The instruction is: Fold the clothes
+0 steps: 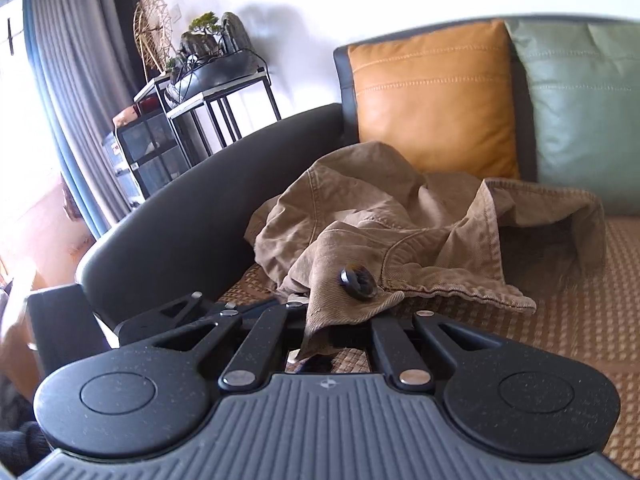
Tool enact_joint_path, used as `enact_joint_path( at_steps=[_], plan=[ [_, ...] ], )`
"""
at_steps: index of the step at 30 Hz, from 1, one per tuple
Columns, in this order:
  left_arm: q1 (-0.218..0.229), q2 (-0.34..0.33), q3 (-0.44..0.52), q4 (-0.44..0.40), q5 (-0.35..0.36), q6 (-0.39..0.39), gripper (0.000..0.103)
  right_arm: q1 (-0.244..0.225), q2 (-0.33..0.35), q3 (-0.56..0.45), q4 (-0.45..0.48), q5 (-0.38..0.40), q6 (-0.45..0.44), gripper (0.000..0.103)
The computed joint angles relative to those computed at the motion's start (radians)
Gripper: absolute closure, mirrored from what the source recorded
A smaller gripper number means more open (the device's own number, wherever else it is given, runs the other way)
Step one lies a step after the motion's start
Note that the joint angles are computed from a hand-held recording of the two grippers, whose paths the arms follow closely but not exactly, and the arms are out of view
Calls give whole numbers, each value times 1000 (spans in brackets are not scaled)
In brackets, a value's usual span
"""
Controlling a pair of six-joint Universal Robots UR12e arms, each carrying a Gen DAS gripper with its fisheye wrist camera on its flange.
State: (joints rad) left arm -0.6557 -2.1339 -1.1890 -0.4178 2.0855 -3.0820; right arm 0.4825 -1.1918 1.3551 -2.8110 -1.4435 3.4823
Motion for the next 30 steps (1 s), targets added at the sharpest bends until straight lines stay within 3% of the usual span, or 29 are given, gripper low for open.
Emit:
enact_joint_path(
  at_steps=[1, 2, 3, 4, 5, 6, 10, 15, 17, 19, 20, 24, 30],
  plan=[
    [3, -3, 5, -3, -27, 1, 34, -2, -1, 0, 3, 6, 8, 101],
    [5, -5, 9, -9, -54, 3, 46, -4, -1, -1, 4, 14, 16, 101],
    [7, -9, 14, -12, -72, 7, 63, -6, -1, -3, 4, 21, 24, 101],
    [11, -14, 19, -14, -90, 12, 75, -7, -1, -4, 5, 28, 32, 101],
    [15, -15, 19, -16, -110, 12, 97, -9, -1, -5, 6, 35, 40, 101],
    [20, -12, 13, -16, -132, 3, 103, -11, -2, -5, 8, 40, 47, 101],
    [33, 10, -21, 20, -152, -86, 103, -17, -3, -2, 26, 58, 81, 100],
    [24, 39, -63, 55, -50, -183, 103, -28, -8, 20, 36, 138, 156, 82],
    [29, 56, -83, 41, -25, -241, 103, -30, -14, 38, 28, 163, 159, 80],
    [33, 75, -104, 17, 0, -304, 103, -36, -25, 62, 13, 203, 169, 58],
    [36, 82, -112, 5, 13, -335, 103, -38, -32, 75, 10, 208, 170, 54],
    [61, 106, -137, -57, 41, -467, 103, -38, -63, 116, 38, 128, 130, 54],
    [89, 119, -160, -142, 60, -619, 103, -68, -88, 153, 98, -15, 185, 54]
  ],
)
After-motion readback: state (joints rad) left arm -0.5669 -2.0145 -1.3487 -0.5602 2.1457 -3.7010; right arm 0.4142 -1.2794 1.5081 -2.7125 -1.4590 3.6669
